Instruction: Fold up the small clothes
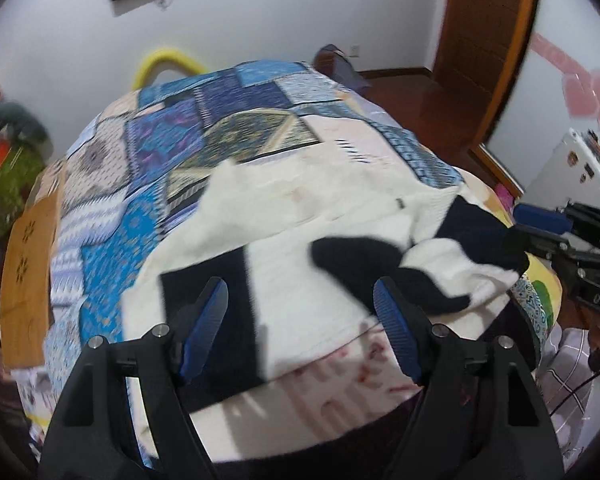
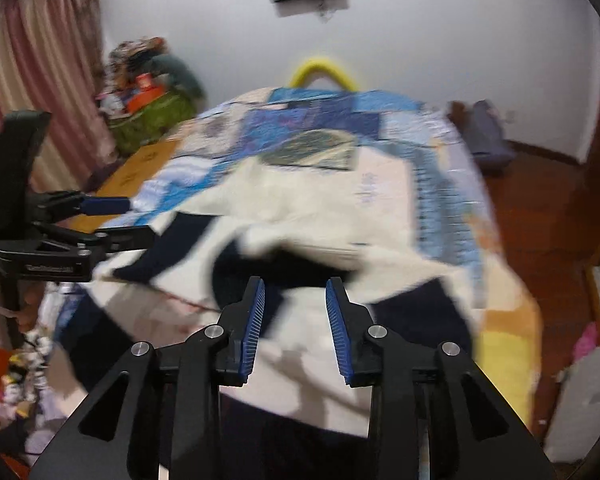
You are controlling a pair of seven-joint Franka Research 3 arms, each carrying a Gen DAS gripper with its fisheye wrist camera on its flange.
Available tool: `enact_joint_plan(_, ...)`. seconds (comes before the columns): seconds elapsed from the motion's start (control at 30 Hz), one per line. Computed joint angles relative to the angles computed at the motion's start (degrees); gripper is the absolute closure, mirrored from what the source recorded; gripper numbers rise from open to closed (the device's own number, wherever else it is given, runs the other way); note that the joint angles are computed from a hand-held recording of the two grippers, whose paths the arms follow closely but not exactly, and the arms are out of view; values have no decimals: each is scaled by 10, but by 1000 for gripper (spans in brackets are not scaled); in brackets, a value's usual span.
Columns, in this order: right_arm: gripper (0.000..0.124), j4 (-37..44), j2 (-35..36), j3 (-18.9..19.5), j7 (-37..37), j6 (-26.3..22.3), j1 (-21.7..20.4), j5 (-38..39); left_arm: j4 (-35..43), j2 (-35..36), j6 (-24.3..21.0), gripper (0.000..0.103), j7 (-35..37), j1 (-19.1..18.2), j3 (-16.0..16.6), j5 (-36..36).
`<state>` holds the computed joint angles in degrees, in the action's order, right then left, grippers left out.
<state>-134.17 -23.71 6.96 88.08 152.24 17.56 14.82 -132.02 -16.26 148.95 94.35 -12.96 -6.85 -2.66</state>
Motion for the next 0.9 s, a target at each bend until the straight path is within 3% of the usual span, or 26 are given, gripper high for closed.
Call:
enact_joint_plan(0.2, 93, -31, -18, -1, 48, -29, -59, -55, 78, 94, -13, 28, -49, -3, -51, 90)
enact_joint_plan(0.43, 93, -64, -9, -22, 54, -48, -65, -42, 154, 194, -56, 28, -160, -13, -68, 256)
enact_joint_plan(0.53, 93, -72, -1, -25, 47, -52, -59, -30, 172, 220, -63, 50, -181, -19, -63, 288)
enact_joint_plan(0.6, 92, -83, -3, -25, 42, -50, -56, -27, 177, 226, -68, 86, -194, -22, -59, 308)
enact_joint_plan(0.63, 91, -86, -3, -23, 41, -47, -56, -27, 175, 225, -65, 91, -200, -21, -57, 308)
enact_joint_plan(0.77, 90, -93, -7, -22, 39, -44, -56, -29, 131, 175, -9, 94, -221, -4, -49, 290)
enact_joint_plan(0.9, 90, -94, -13, -26, 33, -51, -55, -22, 69, 95, 46, 93, -178, 13, -33, 200)
